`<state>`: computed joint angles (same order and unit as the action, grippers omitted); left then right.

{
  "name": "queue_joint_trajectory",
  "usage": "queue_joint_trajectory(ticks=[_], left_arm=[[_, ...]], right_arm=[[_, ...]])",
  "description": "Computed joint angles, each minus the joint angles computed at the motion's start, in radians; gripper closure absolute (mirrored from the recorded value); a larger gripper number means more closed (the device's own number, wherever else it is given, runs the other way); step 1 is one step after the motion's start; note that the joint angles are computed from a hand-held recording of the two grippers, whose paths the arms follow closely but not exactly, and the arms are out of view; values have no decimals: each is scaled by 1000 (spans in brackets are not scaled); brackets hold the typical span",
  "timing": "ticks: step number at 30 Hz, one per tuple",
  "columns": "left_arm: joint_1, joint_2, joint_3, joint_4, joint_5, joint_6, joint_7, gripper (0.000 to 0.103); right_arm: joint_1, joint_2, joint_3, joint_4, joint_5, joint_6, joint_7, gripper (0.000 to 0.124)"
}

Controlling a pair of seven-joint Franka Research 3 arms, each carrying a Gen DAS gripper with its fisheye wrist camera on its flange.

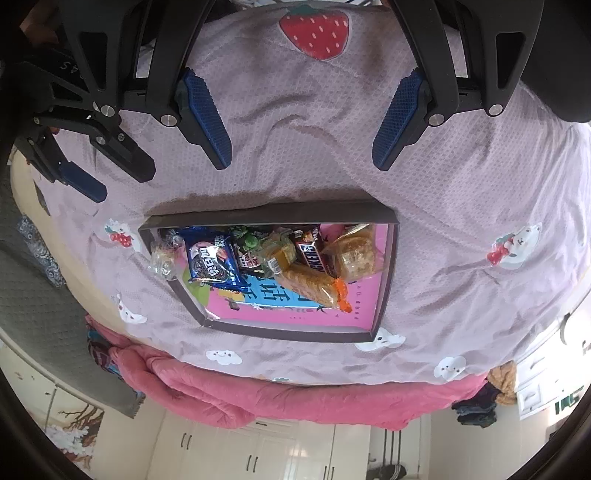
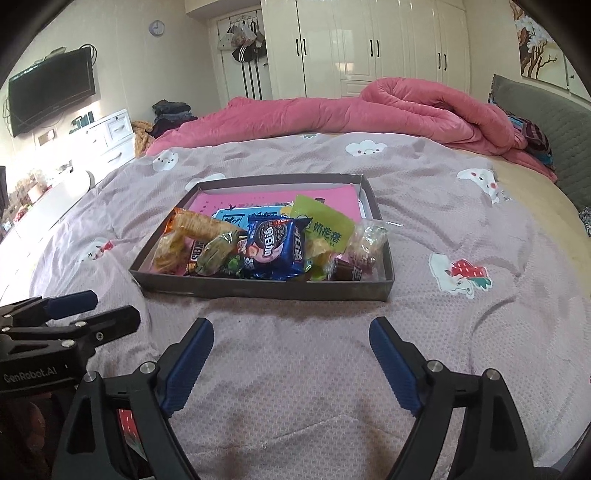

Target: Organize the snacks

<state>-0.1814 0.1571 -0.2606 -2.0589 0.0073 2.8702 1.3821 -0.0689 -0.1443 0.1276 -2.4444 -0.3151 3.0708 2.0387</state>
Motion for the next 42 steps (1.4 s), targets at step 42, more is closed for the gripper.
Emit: queue_joint_trajectory(ticks=[42], left_arm=[[0,-12,9,-21,20,18,-25,23]], right_arm=[[-27,-9,16,-14,-44,5,46,30]])
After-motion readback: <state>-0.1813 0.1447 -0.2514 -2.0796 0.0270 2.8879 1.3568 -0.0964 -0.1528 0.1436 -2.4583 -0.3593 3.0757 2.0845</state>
